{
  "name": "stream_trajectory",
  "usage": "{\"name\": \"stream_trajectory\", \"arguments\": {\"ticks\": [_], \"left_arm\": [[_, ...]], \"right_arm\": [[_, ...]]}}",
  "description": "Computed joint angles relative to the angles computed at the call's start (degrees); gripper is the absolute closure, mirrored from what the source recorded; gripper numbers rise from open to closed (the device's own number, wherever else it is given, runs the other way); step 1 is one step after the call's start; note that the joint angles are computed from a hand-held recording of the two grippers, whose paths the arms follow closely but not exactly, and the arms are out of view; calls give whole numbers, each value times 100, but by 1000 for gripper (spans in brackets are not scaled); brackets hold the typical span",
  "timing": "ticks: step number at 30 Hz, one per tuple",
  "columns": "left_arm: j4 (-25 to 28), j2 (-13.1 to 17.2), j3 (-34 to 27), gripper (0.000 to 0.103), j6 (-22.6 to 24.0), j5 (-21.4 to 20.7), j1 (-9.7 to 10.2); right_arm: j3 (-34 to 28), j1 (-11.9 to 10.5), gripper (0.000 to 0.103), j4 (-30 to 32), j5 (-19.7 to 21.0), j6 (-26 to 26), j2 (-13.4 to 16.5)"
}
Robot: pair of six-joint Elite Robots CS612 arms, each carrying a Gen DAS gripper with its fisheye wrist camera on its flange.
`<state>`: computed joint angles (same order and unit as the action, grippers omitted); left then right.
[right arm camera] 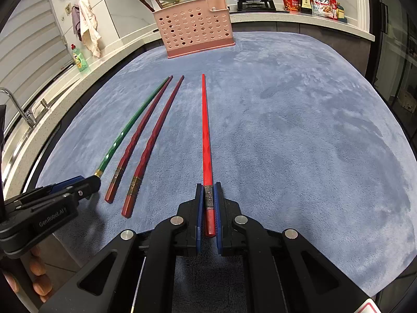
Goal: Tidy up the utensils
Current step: 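Grasp a red chopstick with the right tool while the left tool grasps the green chopstick, then lift both chopsticks and carry them over the pink basket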
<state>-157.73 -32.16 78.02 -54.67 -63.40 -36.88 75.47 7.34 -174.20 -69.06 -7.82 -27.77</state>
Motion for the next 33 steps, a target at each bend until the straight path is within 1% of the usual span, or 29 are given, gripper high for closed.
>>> {"name": "stream_trajectory", "arguments": {"ticks": [2, 8, 11, 16, 19, 22, 28, 33], "left_arm": [[-43, 3, -5, 92, 21, -47, 12], [-250, -42, 83, 93, -44, -237, 54], [-295, -86, 143, 94, -106, -217, 52], [-500, -248, 312, 94, -101, -41, 29], [-729, -362, 421, 94, -74, 18, 35], [-837, -454, 470, 94, -32, 135, 43], [-1001, -605, 461, 96, 152, 444, 69], [-1072, -680, 352, 96, 347, 734, 111]], "right_arm": [[0, 1, 96, 1, 0, 0, -1], [19, 0, 96, -37, 5, 6, -13], [76, -15, 96, -147, 21, 11, -55], [140, -62, 96, -413, 107, 45, -147], [125, -97, 96, -518, 189, 133, -210], [78, -142, 96, -665, 304, 271, -264], [-180, -204, 96, -852, 481, 444, -281], [-525, -238, 96, -1083, 609, 675, -214]]}}
